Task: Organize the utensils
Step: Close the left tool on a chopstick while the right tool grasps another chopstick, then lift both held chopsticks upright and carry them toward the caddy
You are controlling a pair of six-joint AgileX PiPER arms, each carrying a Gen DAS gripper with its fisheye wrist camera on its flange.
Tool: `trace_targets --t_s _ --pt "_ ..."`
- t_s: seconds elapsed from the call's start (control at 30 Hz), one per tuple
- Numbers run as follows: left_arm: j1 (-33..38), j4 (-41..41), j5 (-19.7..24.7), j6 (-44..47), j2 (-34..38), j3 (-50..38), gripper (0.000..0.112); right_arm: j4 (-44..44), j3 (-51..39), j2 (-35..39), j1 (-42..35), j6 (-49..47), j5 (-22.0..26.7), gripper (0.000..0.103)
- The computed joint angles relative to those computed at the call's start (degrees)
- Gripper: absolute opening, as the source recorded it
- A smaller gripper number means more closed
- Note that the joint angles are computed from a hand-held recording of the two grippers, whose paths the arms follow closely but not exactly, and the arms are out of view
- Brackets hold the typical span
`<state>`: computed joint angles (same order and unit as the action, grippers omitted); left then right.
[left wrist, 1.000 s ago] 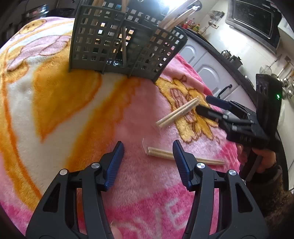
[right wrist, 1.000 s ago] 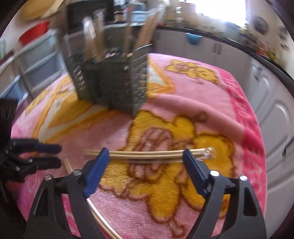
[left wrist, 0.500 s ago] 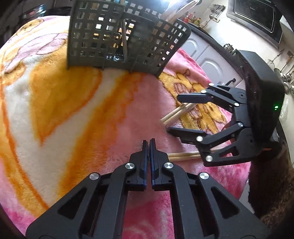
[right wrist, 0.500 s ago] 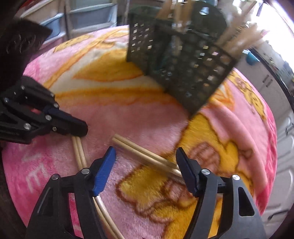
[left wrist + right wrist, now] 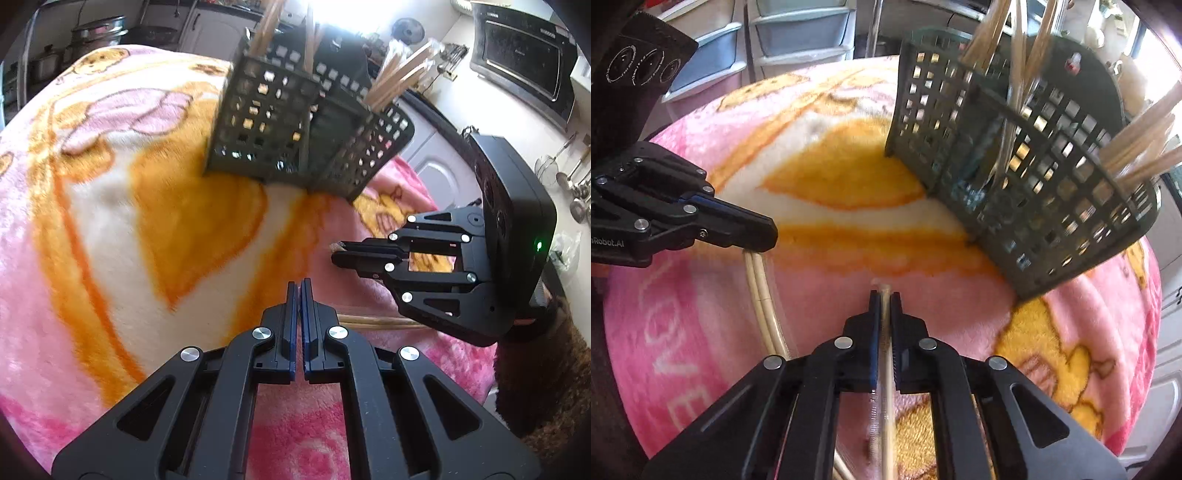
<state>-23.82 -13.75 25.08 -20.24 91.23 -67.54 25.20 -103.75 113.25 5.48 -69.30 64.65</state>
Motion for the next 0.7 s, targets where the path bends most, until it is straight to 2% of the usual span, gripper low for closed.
trace_targets --t_s 0.43,0.7 --pt "2.7 -0.5 -2.1 1.3 -6.7 2.6 0.0 9.0 1.3 -4.4 -6.5 2.8 -1.5 0.006" --pt "2.3 3.9 -1.7 -1.8 -8.5 -0.3 0.0 18.1 3.9 -8.8 -12.4 3.3 -2.2 0.006"
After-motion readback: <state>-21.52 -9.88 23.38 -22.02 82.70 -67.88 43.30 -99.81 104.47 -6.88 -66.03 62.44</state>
